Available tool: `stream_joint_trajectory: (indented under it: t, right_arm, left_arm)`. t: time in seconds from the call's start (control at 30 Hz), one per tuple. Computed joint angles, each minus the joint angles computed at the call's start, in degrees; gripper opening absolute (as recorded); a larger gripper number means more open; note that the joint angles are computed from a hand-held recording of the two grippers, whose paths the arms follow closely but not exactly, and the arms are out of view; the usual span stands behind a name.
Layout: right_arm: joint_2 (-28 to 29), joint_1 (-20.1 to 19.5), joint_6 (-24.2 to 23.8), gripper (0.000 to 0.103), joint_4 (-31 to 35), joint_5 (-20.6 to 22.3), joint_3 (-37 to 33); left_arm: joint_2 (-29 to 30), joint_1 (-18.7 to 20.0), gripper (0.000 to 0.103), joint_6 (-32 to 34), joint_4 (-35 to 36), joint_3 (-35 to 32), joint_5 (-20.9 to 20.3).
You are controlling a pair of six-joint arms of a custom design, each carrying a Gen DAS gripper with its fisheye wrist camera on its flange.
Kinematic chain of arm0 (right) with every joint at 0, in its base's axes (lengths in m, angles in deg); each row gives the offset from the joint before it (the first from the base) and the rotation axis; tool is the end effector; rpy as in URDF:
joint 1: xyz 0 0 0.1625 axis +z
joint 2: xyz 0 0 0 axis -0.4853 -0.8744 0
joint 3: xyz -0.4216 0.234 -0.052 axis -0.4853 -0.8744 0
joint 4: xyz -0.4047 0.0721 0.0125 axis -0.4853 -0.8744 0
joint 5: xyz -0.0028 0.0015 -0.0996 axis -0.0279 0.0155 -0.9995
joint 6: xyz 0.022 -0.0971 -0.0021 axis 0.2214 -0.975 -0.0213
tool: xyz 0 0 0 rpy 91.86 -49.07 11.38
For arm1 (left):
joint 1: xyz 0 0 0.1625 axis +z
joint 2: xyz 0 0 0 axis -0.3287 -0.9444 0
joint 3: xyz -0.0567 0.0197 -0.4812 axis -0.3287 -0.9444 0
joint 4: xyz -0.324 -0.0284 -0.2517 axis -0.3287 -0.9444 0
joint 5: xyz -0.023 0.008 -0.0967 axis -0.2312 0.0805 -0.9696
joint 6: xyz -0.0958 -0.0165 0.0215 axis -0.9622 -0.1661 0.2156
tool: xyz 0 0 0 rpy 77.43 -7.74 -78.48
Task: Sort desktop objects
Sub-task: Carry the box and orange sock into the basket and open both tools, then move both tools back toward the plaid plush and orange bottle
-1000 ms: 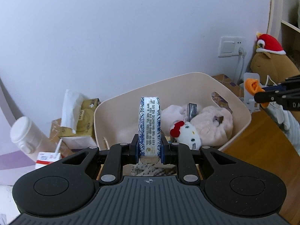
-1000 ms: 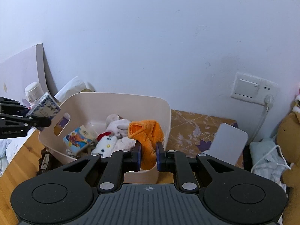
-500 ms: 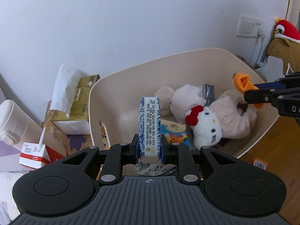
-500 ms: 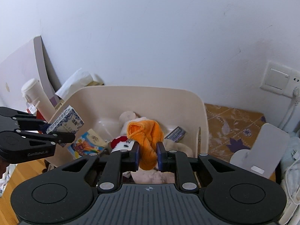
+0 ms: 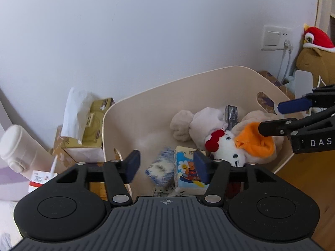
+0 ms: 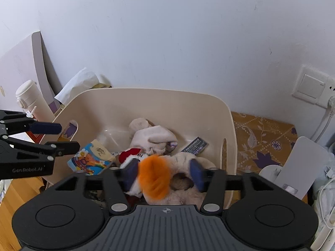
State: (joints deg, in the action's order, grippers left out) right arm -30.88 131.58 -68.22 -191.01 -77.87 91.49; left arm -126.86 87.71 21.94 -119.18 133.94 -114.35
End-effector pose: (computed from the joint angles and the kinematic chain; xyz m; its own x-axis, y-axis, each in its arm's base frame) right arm 0.2503 -0.7374 0.0356 -0.8272 -0.0908 0.5546 -0.4340 0.7300 -0.5279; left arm -0.0904 -0.7592 0.2080 -0.5219 0.4133 -0.7462 0.7570 0.6277 -0.1818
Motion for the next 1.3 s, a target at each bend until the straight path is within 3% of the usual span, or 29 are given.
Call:
stream_joint_trajectory:
  t: [0.17,0.47,0.57,0.63,0.87,1.03,1.3]
  right_arm:
    - [-0.9,0.4,0.9,0.074,-2.2,0.1,2.0]
    - [-1.8,0.9,0.7,0.081,-4.0,-0.3,6.5]
    - [-1.3,1.3,-1.3,0.092,-7.8,-0.7,8.6]
    - [-0.8,1.7,-1.4,0.093,-8.6,-2.2,9.0]
    - [-0.6,1.3,6.3,0.094,-10.2,-1.9,12.3]
    - [-0.1,0.6,11.7,0.094,-4.6,-3.6,12.0]
    - [0.9,-0.3,16.8,0.094,-0.7,-3.1,10.8]
  left_arm:
    - [-1.1,-1.1,0.067,1.9,-4.6,3.1,0.7]
    - [-4.5,-1.8,0.073,4.9,-9.1,8.7,2.5]
    - [-5.8,-1.5,0.075,3.7,-9.0,10.2,3.7]
    - [-6.6,-1.1,0.075,1.8,-7.7,11.0,4.6]
    - [-8.2,0.3,0.075,-3.0,-5.1,13.6,7.3]
    - [-7.4,1.2,0.075,-5.6,-2.7,13.7,9.9]
    - [-6.3,3.0,0.075,-12.2,2.6,12.6,9.7]
